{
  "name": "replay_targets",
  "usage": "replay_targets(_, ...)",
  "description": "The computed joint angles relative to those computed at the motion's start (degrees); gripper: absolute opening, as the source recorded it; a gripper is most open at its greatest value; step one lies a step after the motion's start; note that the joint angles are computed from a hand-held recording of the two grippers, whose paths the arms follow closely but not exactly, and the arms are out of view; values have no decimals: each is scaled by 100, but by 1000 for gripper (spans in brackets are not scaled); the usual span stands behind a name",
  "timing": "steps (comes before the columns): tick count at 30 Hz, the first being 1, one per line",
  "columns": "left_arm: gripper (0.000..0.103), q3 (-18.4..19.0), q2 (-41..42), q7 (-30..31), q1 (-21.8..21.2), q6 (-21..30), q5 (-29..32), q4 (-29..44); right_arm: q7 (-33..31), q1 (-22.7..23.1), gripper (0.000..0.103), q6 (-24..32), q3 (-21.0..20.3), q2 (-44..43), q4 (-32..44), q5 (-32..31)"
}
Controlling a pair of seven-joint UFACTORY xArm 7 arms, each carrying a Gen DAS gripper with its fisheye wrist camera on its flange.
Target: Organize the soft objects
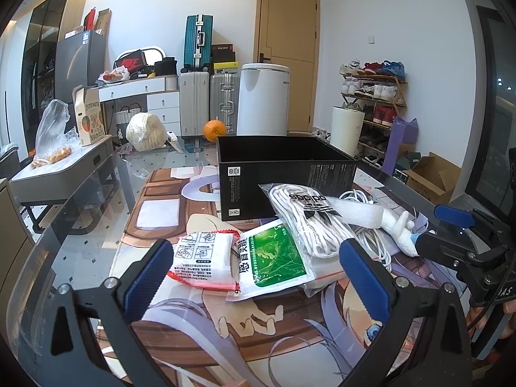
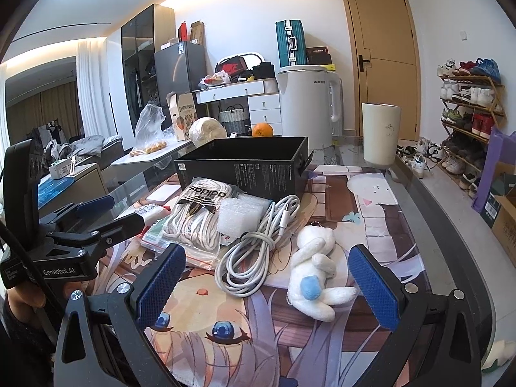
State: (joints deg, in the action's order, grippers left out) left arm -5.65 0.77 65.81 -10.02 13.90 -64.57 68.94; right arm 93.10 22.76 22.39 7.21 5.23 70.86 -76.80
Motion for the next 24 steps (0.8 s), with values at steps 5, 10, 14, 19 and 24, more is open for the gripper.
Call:
replay_targets(5, 103, -4, 6, -19, 2, -17, 48, -2, -22, -11, 102, -28, -9, 9, -2, 19)
replay_targets(10, 103, -7, 7, -26, 5, -13, 49, 3, -48, -10, 102, -33, -18, 20, -3, 64)
replay_targets(14, 103, -10, 8, -28, 5, -16, 50, 2, -24, -8, 102, -40, -22, 18, -4, 42)
replay_targets(19, 103, -10, 7, -38, 4, -17, 60, 2, -18, -10, 102, -56, -26, 17, -16, 27)
replay_targets(24, 103, -10, 4, -36, 4, -13, 59, 0, -24, -14, 102, -64, -25, 20, -17, 41)
